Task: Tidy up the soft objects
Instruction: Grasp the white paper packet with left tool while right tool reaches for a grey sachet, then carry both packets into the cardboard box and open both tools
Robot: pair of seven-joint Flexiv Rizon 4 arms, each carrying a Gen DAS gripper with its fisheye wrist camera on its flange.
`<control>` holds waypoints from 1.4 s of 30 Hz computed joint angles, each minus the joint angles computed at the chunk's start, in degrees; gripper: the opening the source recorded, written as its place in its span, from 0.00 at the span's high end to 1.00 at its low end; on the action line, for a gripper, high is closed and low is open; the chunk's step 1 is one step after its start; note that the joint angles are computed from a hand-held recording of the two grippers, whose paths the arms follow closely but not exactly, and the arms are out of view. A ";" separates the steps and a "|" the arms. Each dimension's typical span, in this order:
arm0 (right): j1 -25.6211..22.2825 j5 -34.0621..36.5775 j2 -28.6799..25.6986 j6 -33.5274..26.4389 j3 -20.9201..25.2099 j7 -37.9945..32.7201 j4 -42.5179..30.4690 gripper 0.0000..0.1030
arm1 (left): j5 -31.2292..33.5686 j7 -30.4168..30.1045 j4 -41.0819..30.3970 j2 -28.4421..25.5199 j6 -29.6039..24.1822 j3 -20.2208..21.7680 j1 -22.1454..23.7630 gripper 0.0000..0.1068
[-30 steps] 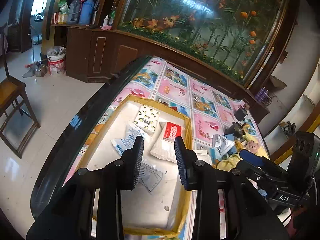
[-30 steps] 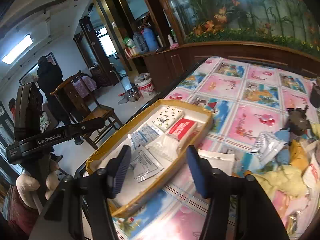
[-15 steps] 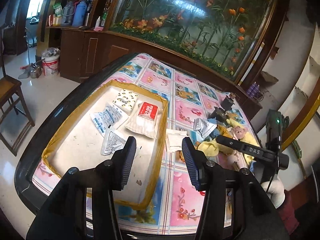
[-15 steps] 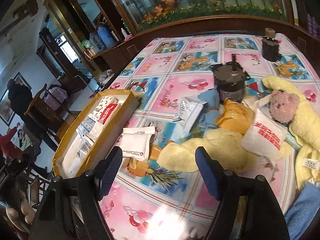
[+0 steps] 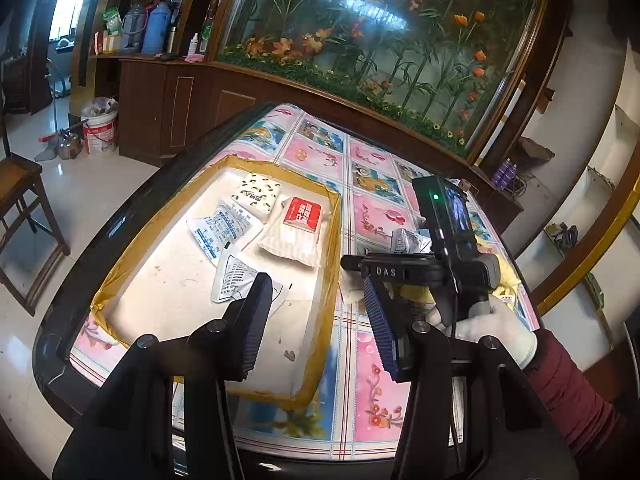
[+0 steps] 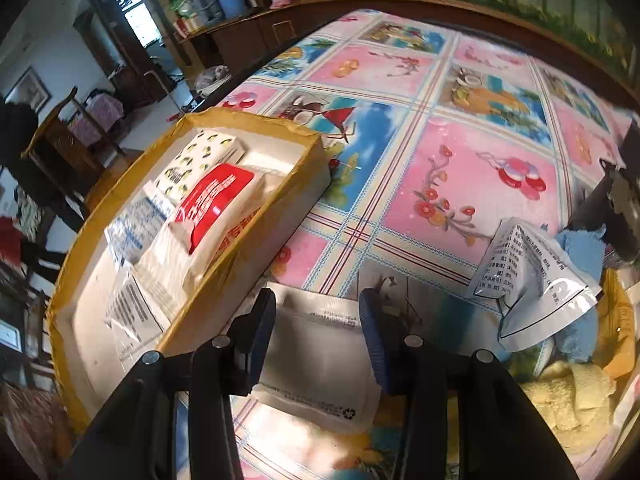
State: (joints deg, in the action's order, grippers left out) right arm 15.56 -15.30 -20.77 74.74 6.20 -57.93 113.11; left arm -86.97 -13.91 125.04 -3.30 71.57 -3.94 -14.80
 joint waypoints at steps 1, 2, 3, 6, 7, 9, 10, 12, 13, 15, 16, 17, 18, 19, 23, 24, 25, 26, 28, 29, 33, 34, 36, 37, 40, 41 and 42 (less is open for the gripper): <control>0.07 -0.71 0.93 -1.06 0.55 -1.52 0.97 0.59 | 0.56 -0.46 0.03 -0.10 -0.30 0.07 0.11 0.55; 0.74 -2.26 2.07 -1.42 0.20 -2.03 2.45 0.59 | 0.84 -0.52 0.07 -0.12 -0.78 0.16 0.27 0.55; 1.79 -4.75 3.63 -1.71 -0.57 -1.93 4.60 0.59 | 0.86 -0.27 0.20 -0.01 -0.98 0.11 0.23 0.55; 0.20 -2.46 7.55 -3.62 2.85 -7.00 8.41 0.59 | 0.82 1.81 0.89 0.74 -1.30 -0.18 -0.35 0.55; -0.85 0.86 8.67 -4.68 4.44 -9.33 8.72 0.59 | 1.36 2.43 1.19 0.97 -1.51 -0.27 -0.61 0.55; -4.75 15.16 11.44 -4.78 9.01 -17.79 8.43 0.58 | 4.36 2.41 1.84 1.32 -2.45 -0.35 -0.98 0.55; -6.78 23.97 13.18 -3.84 10.75 -22.67 8.05 0.58 | 6.21 2.25 2.13 1.42 -3.24 -0.43 -1.15 0.55; -8.59 33.33 17.30 -1.36 10.94 -25.70 9.63 0.58 | 10.55 1.47 2.50 1.17 -4.49 -0.74 -1.51 0.55; -8.15 33.22 18.99 0.12 9.67 -24.45 11.17 0.58 | 12.54 1.36 2.54 0.77 -4.74 -1.08 -1.82 0.55; -8.24 24.51 22.63 4.27 7.47 -15.53 16.94 0.57 | 15.67 2.89 2.50 -0.55 -4.42 -2.02 -2.64 0.55; -8.47 21.80 23.72 4.71 6.65 -12.88 18.46 0.57 | 17.58 3.71 2.25 -1.65 -3.66 -2.58 -3.08 0.55; -8.27 21.80 24.76 4.42 5.82 -12.37 19.35 0.57 | 19.67 4.29 1.93 -2.83 -2.84 -3.12 -3.44 0.55; -7.66 23.36 25.74 3.71 4.84 -12.99 19.92 0.57 | 21.87 4.63 1.47 -4.05 -1.88 -3.65 -3.73 0.55; -7.00 24.49 26.27 3.09 3.85 -13.30 20.32 0.57 | 23.47 5.58 0.86 -5.29 -0.91 -4.30 -3.92 0.55; -4.81 29.03 25.81 2.53 1.46 -14.91 20.68 0.57 | 29.61 7.14 -1.98 -10.07 3.54 -6.66 -3.90 0.55; -3.88 32.39 25.20 2.29 0.80 -17.01 19.83 0.57 | 33.18 5.42 -2.74 -11.14 3.74 -6.53 -3.73 0.56; -3.24 35.75 24.26 1.81 0.17 -19.28 18.46 0.57 | 37.06 2.78 -3.53 -12.29 4.23 -6.01 -3.76 0.56; -2.95 39.21 23.69 1.18 -0.08 -21.25 17.27 0.57 | 41.03 -0.21 -4.47 -13.48 4.19 -5.17 -3.92 0.56; -3.22 44.68 22.59 0.07 -0.21 -24.46 15.00 0.57 | 42.28 -1.40 -4.87 -14.55 4.85 -6.45 -2.70 0.41; -3.64 45.64 22.20 0.06 -0.04 -24.74 14.36 0.57 | 42.61 -2.27 -4.97 -14.86 4.96 -7.08 -2.10 0.34; -5.41 46.92 22.57 2.60 0.67 -24.20 14.08 0.57 | 43.64 -6.16 -5.73 -14.98 1.27 -9.26 1.11 0.43; -5.82 45.65 22.94 3.25 0.73 -23.25 14.52 0.57 | 43.26 -5.77 -5.44 -14.98 2.03 -10.03 1.60 0.44; -6.43 42.94 23.54 3.70 0.67 -21.53 15.32 0.57 | 41.41 -4.28 -4.60 -14.72 3.50 -11.85 2.60 0.47; -6.52 41.41 23.35 4.04 0.69 -20.37 15.44 0.57 | 39.66 -3.67 -4.26 -14.30 3.06 -12.77 3.27 0.48; -6.27 39.93 21.68 3.00 0.42 -20.07 13.49 0.57 | 31.87 -0.47 -3.06 -12.54 1.25 -14.30 4.00 0.48; -6.16 39.77 20.71 3.04 0.50 -20.19 12.36 0.57 | 29.55 0.52 -2.72 -11.90 0.77 -14.18 3.72 0.48; -6.06 38.39 19.46 3.25 0.64 -19.68 11.17 0.57 | 27.19 1.47 -2.33 -11.07 -0.01 -13.95 3.47 0.48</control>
State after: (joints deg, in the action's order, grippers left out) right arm 9.51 23.09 -1.31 77.99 6.84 -77.61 124.29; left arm -59.78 -12.44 122.71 -14.37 71.56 -17.89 -11.33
